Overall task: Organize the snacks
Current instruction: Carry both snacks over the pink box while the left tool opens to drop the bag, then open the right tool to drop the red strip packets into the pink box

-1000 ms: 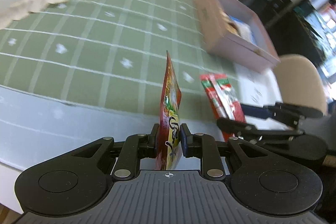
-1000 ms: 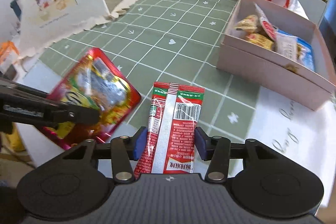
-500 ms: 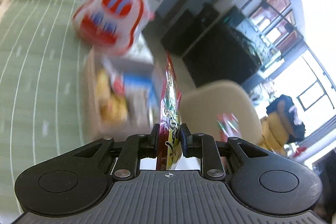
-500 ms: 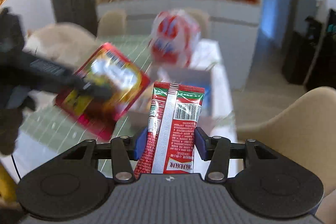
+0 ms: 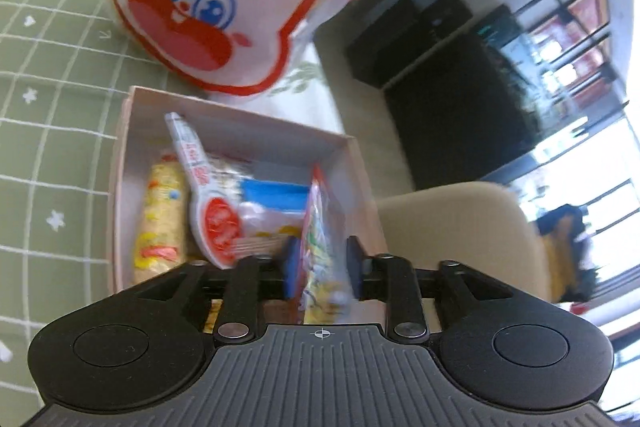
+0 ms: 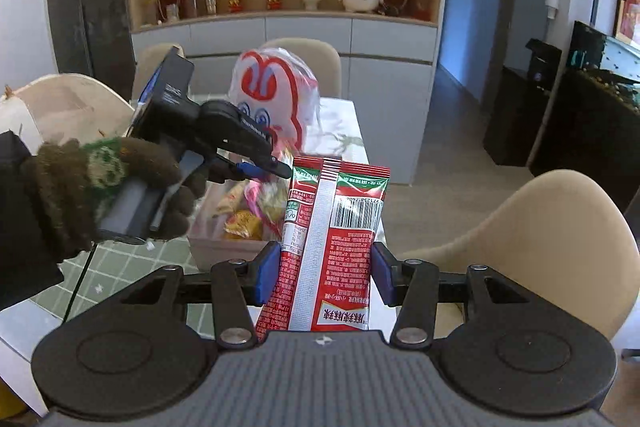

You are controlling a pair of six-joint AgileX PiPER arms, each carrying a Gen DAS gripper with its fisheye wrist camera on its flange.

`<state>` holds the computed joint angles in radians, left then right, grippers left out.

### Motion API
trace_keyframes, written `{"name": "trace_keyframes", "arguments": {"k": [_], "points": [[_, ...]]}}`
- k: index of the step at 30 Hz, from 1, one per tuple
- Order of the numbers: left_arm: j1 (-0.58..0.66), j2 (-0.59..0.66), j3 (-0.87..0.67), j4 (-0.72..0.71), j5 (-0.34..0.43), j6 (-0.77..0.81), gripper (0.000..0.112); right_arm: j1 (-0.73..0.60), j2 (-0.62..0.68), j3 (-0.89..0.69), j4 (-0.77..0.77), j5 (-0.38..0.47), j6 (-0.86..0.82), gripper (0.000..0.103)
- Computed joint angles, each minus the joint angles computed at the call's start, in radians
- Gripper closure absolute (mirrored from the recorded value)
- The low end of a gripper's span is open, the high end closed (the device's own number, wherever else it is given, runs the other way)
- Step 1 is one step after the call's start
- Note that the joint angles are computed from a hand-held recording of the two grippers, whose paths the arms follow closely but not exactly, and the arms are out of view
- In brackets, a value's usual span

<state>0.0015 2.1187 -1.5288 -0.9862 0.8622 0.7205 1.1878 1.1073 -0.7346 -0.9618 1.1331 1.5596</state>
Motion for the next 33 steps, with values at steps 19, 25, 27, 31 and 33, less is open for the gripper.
{"name": "trace_keyframes", "arguments": {"k": [19, 25, 27, 31, 33], "points": [[0.314, -0.732, 0.716, 0.06, -0.141, 0.296, 0.084, -0.677, 0.398, -0.339, 0.499, -0.64, -0.766, 0.055], [0.415, -0.902, 0.781, 0.111, -0.004, 0.31, 0.084, -0.722, 0.725, -0.62, 0.644, -0.59, -0.868, 0.055], [0.434, -0.923, 0.783, 0.117, 0.009, 0.31, 0.084, -0.719, 0.81, -0.681, 0.649, -0.567, -0.874, 0.055], [0.426, -0.917, 0.778, 0.125, -0.005, 0.291, 0.084, -0.707, 0.924, -0.72, 0.614, -0.571, -0.848, 0.053], [0.436, -0.908, 0.777, 0.123, 0.002, 0.293, 0.084, -0.686, 0.928, -0.682, 0.491, -0.62, -0.75, 0.052]]}}
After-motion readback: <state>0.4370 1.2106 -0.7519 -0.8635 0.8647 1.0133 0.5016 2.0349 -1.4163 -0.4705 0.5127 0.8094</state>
